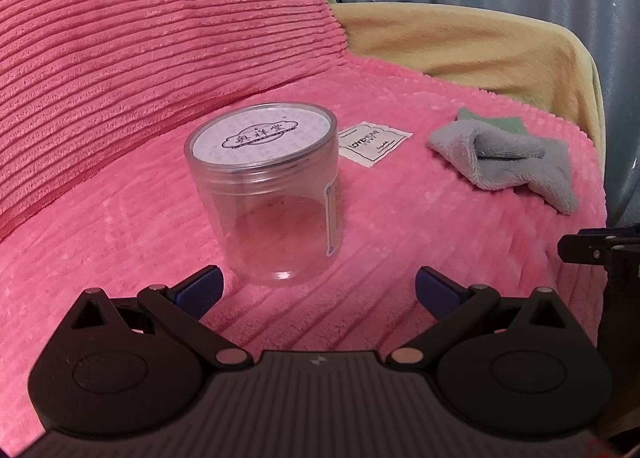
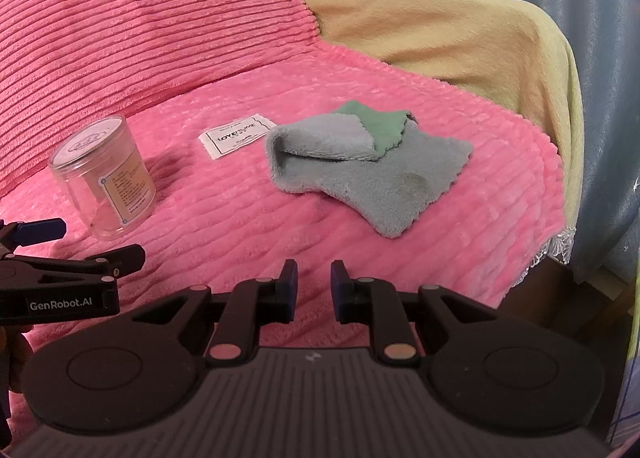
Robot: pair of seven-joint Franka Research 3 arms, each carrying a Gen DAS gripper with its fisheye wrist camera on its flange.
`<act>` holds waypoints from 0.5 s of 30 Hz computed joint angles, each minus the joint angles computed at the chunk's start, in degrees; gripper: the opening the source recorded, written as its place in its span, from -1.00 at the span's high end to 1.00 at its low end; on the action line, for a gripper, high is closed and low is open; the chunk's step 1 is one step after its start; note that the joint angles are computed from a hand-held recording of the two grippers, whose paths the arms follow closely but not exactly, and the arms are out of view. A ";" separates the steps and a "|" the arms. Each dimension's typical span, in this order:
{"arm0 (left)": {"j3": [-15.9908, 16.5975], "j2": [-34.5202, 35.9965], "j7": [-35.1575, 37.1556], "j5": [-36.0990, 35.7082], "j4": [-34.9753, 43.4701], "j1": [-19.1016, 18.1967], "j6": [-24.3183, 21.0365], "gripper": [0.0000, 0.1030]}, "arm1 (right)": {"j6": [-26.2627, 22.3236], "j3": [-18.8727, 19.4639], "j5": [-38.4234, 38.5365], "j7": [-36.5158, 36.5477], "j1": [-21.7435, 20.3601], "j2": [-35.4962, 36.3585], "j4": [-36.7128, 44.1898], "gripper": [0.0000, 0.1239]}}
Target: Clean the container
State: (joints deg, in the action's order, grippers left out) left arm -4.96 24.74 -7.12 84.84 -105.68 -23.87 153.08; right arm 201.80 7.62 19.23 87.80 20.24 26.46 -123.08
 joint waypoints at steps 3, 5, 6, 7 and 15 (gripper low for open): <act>0.17 -0.05 -1.31 1.01 -0.12 0.33 1.35 -0.99 | 0.12 0.00 0.05 0.06 0.11 -0.28 -0.37 0.74; 0.19 0.03 -2.06 1.32 -0.04 0.60 2.18 -0.99 | 0.19 -0.04 0.15 0.09 0.23 -0.50 -0.65 0.74; 0.16 0.07 -2.00 1.23 -0.04 0.77 2.58 -0.99 | 0.23 0.01 0.09 0.15 0.14 -0.62 -0.79 0.74; 0.08 0.16 -1.39 0.88 0.01 0.93 2.91 -0.99 | 0.27 0.05 0.01 0.20 0.03 -0.75 -0.94 0.74; 0.04 0.46 -0.13 0.09 0.50 0.86 2.94 -0.99 | -0.53 0.90 -1.65 0.95 -1.85 -0.15 0.09 0.74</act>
